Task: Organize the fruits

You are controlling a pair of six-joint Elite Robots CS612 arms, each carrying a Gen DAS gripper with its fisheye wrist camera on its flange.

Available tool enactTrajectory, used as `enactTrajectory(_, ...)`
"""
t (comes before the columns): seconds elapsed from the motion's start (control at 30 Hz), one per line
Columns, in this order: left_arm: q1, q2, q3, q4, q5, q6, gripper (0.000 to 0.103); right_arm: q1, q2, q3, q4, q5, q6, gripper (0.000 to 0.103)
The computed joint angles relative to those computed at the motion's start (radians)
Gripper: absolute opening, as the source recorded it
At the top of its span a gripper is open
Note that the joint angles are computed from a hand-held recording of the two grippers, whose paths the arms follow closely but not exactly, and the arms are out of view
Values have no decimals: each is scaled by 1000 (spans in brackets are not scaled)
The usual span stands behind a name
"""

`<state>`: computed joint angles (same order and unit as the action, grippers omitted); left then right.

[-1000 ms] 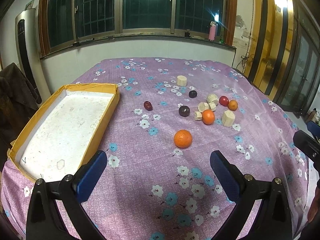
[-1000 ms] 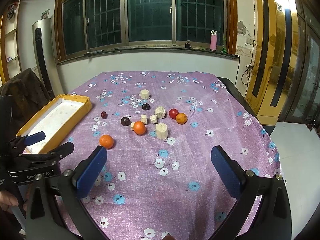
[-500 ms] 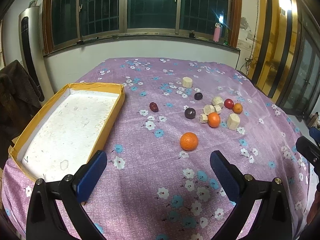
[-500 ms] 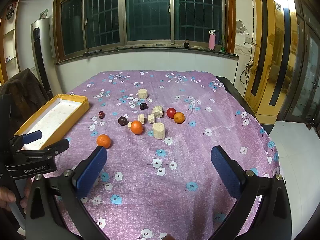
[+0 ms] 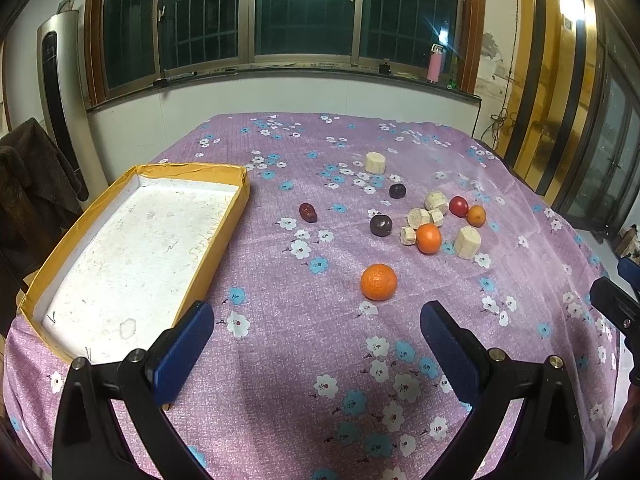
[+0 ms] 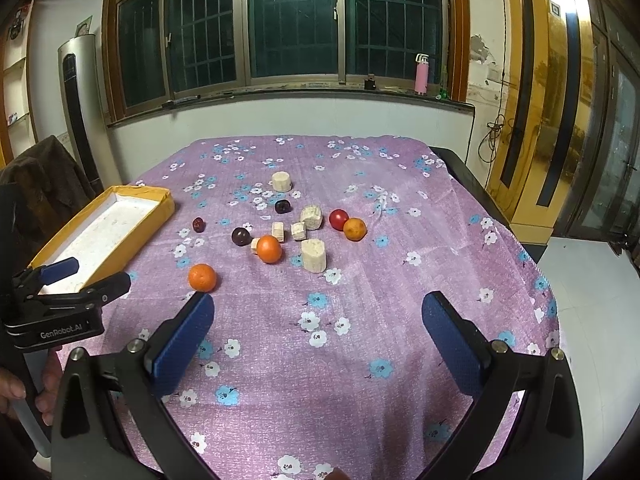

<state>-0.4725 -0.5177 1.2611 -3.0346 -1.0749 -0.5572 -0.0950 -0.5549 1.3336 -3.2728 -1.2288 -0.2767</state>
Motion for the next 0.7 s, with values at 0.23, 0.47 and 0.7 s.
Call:
enactTrajectory(0.23, 3, -1, -3, 10, -2, -2, 103, 3, 0, -2, 9, 0, -2, 103)
enactTrajectory(0.47, 3, -1, -3, 10, -1, -2, 103, 5, 4, -8, 10, 0, -6, 103)
enactTrajectory(0.7, 4, -4, 4, 15, -3, -5, 103, 6, 7, -10, 10, -1, -8, 103)
